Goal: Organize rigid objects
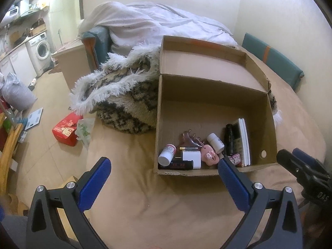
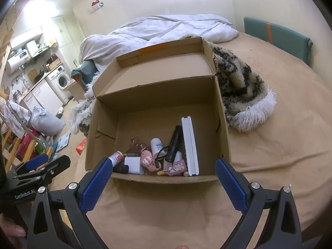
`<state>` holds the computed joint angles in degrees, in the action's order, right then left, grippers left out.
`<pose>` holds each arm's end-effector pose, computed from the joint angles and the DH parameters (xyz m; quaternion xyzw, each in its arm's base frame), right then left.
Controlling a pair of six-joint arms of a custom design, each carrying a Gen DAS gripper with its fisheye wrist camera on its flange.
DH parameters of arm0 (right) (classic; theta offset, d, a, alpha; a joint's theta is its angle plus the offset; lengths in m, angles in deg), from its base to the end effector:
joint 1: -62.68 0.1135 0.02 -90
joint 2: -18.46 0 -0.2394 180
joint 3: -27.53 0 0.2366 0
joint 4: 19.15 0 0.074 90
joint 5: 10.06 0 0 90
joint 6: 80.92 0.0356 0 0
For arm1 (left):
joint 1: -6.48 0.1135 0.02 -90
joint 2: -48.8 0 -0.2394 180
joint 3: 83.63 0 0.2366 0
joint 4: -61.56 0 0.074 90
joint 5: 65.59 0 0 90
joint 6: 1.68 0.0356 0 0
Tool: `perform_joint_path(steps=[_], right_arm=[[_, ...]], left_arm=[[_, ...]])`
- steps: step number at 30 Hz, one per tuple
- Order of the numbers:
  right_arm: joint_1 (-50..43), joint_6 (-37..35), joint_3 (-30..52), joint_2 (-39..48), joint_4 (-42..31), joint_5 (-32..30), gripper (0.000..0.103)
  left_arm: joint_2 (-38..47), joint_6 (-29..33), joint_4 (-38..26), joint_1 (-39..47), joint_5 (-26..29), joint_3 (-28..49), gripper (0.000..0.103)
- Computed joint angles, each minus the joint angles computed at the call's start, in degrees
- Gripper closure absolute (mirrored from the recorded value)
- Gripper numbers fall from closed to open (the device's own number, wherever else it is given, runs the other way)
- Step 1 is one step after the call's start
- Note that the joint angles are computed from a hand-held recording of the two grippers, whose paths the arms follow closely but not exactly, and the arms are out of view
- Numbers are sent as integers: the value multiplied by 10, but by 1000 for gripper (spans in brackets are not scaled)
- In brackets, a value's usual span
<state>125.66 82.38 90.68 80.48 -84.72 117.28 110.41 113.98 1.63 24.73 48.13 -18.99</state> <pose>0.1048 0.1580 0.2373 0.1536 0.9138 0.0783 0.3678 0.1950 0.0492 0.2473 0.1190 0.9324 -0.0785 0.3322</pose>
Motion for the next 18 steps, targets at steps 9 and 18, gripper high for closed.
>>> perform_joint_path(steps=[9,18], right_arm=[[-2,0,0,0,2,-2,0],[-1,1,0,1,1,-2,0]], left_arm=[[4,1,-1,3,2,4,0],[4,5,-9,1,10,6,0]])
